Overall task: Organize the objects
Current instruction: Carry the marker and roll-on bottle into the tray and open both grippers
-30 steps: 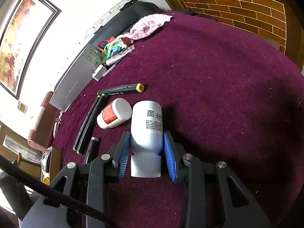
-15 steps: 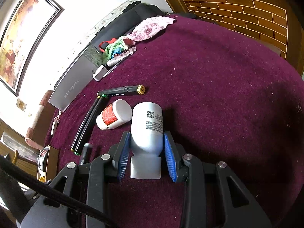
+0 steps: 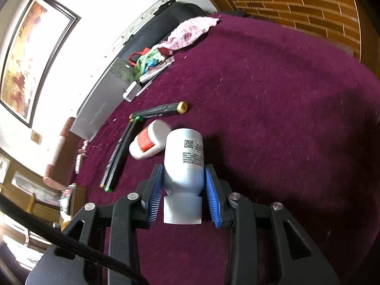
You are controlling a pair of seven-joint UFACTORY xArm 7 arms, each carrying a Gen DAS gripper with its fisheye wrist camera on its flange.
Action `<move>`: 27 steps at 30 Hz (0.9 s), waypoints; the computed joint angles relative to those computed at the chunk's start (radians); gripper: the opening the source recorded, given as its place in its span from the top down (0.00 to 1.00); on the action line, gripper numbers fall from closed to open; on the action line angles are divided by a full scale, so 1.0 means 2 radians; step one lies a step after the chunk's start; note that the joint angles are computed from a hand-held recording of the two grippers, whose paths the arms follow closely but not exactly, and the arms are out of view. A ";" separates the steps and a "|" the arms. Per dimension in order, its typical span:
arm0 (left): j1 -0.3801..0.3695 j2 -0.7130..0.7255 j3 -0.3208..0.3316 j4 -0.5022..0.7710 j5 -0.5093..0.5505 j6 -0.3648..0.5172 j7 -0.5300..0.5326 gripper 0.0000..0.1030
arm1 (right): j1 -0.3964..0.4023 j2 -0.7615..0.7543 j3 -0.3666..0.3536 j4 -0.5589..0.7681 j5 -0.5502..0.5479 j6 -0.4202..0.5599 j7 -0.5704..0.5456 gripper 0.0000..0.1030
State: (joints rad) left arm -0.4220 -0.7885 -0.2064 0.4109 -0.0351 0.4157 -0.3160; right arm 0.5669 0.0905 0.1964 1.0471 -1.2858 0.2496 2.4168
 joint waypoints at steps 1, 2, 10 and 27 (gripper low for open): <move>-0.004 -0.012 0.008 -0.008 -0.004 0.000 0.003 0.89 | 0.002 -0.003 -0.001 -0.002 -0.022 -0.011 0.028 0.69; -0.005 -0.022 0.011 -0.015 -0.006 0.001 0.003 0.89 | 0.004 -0.006 0.001 -0.003 -0.040 -0.020 0.051 0.69; 0.012 -0.157 0.051 -0.082 -0.020 0.033 0.015 0.88 | 0.018 0.011 0.019 0.040 -0.095 -0.065 0.107 0.69; 0.184 -0.255 0.148 -0.114 -0.004 0.097 0.127 0.88 | 0.031 0.281 0.154 0.335 0.197 -0.075 -0.307 0.68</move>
State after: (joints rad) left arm -0.0541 -1.2979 0.0899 0.1825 -0.0433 0.6098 -0.0612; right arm 0.6282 0.6526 0.5042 1.7180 -0.8914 0.0989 1.8033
